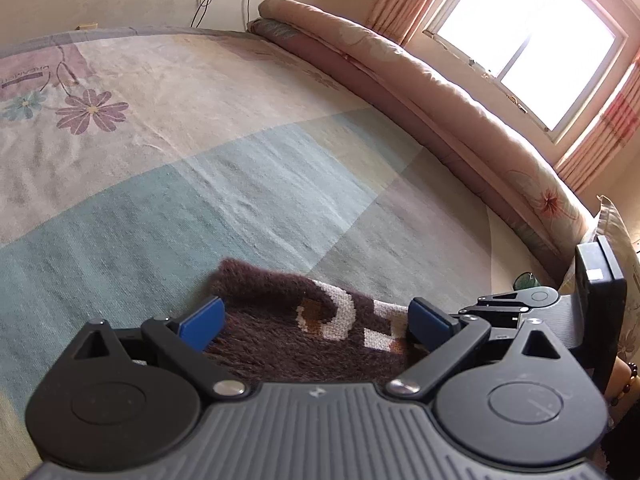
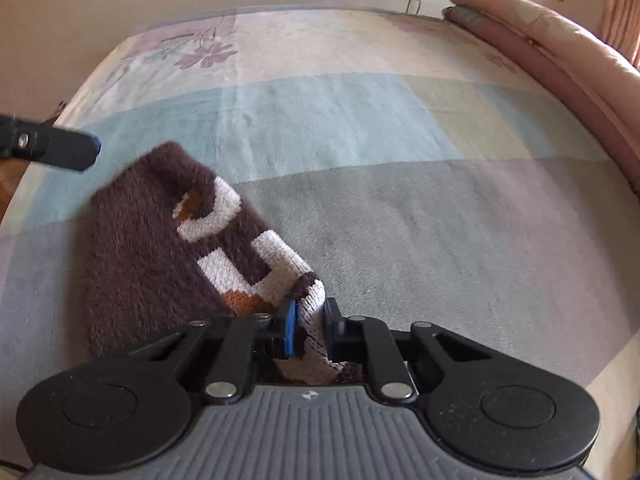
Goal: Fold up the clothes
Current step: 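Grasp the striped cuff with the right gripper and lift it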
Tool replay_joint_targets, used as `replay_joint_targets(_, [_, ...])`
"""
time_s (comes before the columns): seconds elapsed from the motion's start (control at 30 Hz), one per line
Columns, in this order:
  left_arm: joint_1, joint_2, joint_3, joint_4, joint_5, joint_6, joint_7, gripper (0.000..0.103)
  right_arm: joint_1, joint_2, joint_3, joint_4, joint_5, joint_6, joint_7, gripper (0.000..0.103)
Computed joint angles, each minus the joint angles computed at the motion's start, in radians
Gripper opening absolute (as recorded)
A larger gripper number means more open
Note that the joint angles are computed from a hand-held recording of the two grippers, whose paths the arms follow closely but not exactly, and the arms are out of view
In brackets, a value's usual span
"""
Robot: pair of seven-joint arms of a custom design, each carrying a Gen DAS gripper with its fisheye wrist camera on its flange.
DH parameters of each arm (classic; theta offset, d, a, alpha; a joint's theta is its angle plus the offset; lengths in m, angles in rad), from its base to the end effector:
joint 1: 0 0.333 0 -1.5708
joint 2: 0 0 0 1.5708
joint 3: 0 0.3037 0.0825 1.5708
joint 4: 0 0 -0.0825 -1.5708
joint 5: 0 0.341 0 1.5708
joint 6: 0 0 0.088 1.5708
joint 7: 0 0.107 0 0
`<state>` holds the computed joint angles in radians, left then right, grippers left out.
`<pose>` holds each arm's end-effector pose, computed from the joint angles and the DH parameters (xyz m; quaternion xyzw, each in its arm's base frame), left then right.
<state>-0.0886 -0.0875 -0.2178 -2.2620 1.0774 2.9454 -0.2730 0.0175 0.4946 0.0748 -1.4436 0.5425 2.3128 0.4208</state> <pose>0.4602 -0.2084 0.4711 -0.7859 0.4448 -0.3871 0.1862 0.6837 0.0629 0.4520 -0.9047 0.3003 -0.1108 0.2811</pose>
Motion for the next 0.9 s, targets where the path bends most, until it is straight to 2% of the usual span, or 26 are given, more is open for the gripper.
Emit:
replay_joint_targets(0.1, [0.003, -0.007, -0.004, 0.001, 0.036, -0.002, -0.028, 0.098, 0.006, -0.003, 0.006, -0.020, 0.054, 0.141, 0.029, 0.015])
replay_joint_targets(0.13, [0.005, -0.010, -0.004, 0.000, 0.046, -0.002, -0.041, 0.098, 0.008, 0.013, 0.001, 0.001, 0.062, 0.161, 0.076, 0.015])
replay_joint_targets(0.17, [0.008, -0.013, -0.003, -0.001, 0.054, -0.001, -0.054, 0.098, 0.012, 0.038, -0.013, 0.047, 0.038, 0.125, 0.135, 0.015])
replay_joint_targets(0.2, [0.010, -0.015, -0.003, -0.002, 0.062, -0.001, -0.066, 0.098, -0.003, 0.055, 0.000, 0.078, -0.003, 0.088, 0.179, 0.017])
replay_joint_targets(0.27, [0.012, -0.019, -0.004, -0.005, 0.066, -0.017, -0.084, 0.098, 0.022, 0.041, -0.022, 0.053, -0.031, 0.121, 0.168, 0.026])
replay_joint_targets(0.33, [0.008, -0.023, -0.004, -0.009, 0.040, -0.041, -0.070, 0.098, 0.011, 0.013, 0.005, 0.006, 0.007, 0.200, 0.146, 0.030])
replay_joint_targets(0.43, [0.012, -0.033, -0.004, -0.020, 0.040, -0.042, -0.076, 0.098, -0.021, -0.011, 0.058, -0.010, 0.109, 0.198, 0.124, 0.032])
replay_joint_targets(0.47, [0.017, -0.036, -0.004, -0.022, 0.055, -0.031, -0.094, 0.098, 0.003, -0.034, 0.043, -0.048, 0.090, 0.230, 0.133, 0.035])
replay_joint_targets(0.57, [0.030, -0.036, -0.005, -0.022, 0.099, -0.005, -0.143, 0.098, 0.072, -0.095, 0.004, -0.154, 0.010, 0.322, 0.181, 0.035])
replay_joint_targets(0.6, [0.029, -0.035, -0.005, -0.021, 0.097, -0.006, -0.139, 0.098, 0.074, -0.118, 0.000, -0.194, 0.009, 0.354, 0.189, 0.036])
replay_joint_targets(0.63, [0.027, -0.034, -0.005, -0.021, 0.089, -0.011, -0.130, 0.098, 0.054, -0.137, 0.011, -0.218, 0.044, 0.355, 0.183, 0.036])
replay_joint_targets(0.7, [0.026, -0.035, -0.007, -0.020, 0.086, -0.023, -0.134, 0.098, 0.000, -0.168, 0.030, -0.240, 0.144, 0.279, 0.167, 0.041])
replay_joint_targets(0.77, [0.028, -0.040, -0.012, -0.021, 0.105, -0.040, -0.168, 0.098, -0.020, -0.187, 0.036, -0.266, 0.212, 0.236, 0.115, 0.048])
replay_joint_targets(0.8, [0.028, -0.049, -0.014, -0.024, 0.111, -0.054, -0.188, 0.098, -0.008, -0.191, 0.030, -0.277, 0.211, 0.235, 0.110, 0.055])
replay_joint_targets(0.9, [0.032, -0.078, -0.019, -0.037, 0.144, -0.074, -0.235, 0.098, 0.029, -0.204, 0.053, -0.316, 0.244, 0.237, 0.020, 0.058])
